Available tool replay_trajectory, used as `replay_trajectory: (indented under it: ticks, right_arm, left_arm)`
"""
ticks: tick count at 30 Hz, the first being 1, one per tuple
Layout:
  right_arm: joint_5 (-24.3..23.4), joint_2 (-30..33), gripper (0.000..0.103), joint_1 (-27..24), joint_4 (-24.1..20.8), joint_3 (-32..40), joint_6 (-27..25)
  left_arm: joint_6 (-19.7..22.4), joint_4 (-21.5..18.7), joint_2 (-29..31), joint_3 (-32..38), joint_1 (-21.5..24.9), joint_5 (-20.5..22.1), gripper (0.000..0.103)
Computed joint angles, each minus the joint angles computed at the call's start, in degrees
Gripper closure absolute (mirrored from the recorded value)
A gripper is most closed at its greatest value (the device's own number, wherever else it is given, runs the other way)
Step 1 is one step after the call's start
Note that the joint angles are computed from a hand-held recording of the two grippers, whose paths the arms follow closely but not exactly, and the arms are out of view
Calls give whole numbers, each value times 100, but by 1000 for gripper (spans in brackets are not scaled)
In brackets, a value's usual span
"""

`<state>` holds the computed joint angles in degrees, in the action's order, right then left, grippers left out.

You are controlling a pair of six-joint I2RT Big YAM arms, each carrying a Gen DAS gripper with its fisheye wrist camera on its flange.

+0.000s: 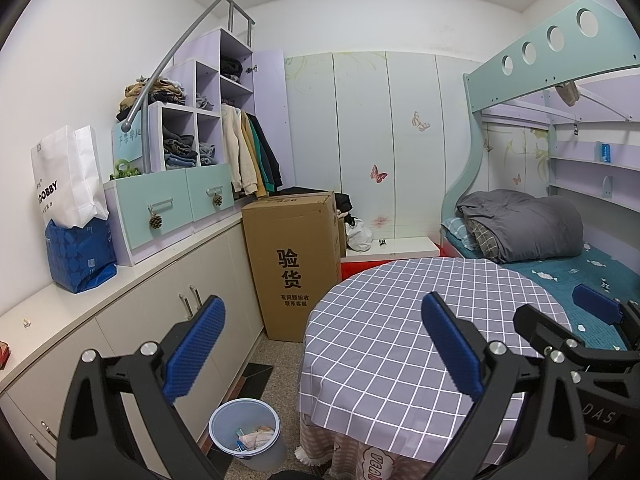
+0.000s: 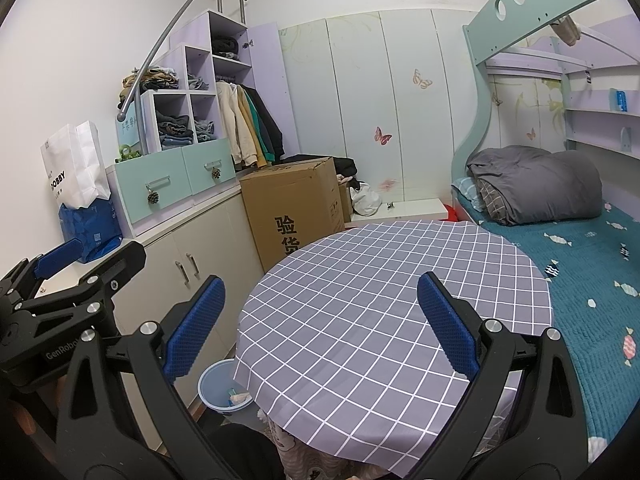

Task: Collect trash

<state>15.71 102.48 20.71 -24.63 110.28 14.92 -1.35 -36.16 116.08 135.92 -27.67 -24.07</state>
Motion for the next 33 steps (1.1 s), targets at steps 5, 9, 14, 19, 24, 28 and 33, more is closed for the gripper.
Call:
replay_trajectory:
  ticks: [5,9,14,19,24,28,33]
  right_arm:
    - [-13,37,8,12,-65,80,22]
    - [-3,57,8,28,-90,119,31]
    - [-17,63,8,20,-109,134,39]
    - [-32,80,8,26,-150,167,67]
    - [-37,81,8,26,-154,169,70]
    - [-42,85,8,30,-158,166,85]
    - [-38,86,8,35,-165,168,92]
  left_arm:
    - [2,36,-17,-44,7,6,6]
    - [1,33,-15,-47,8,13,6]
    - [4,27,-18,-41,8,11,6]
    - [3,40,-34,-76,14,18,6]
    - [4,33,-29,-65,12,11,6]
    - [2,35,-30,-68,13,18,6]
    - [3,37,-45,-99,19,22,6]
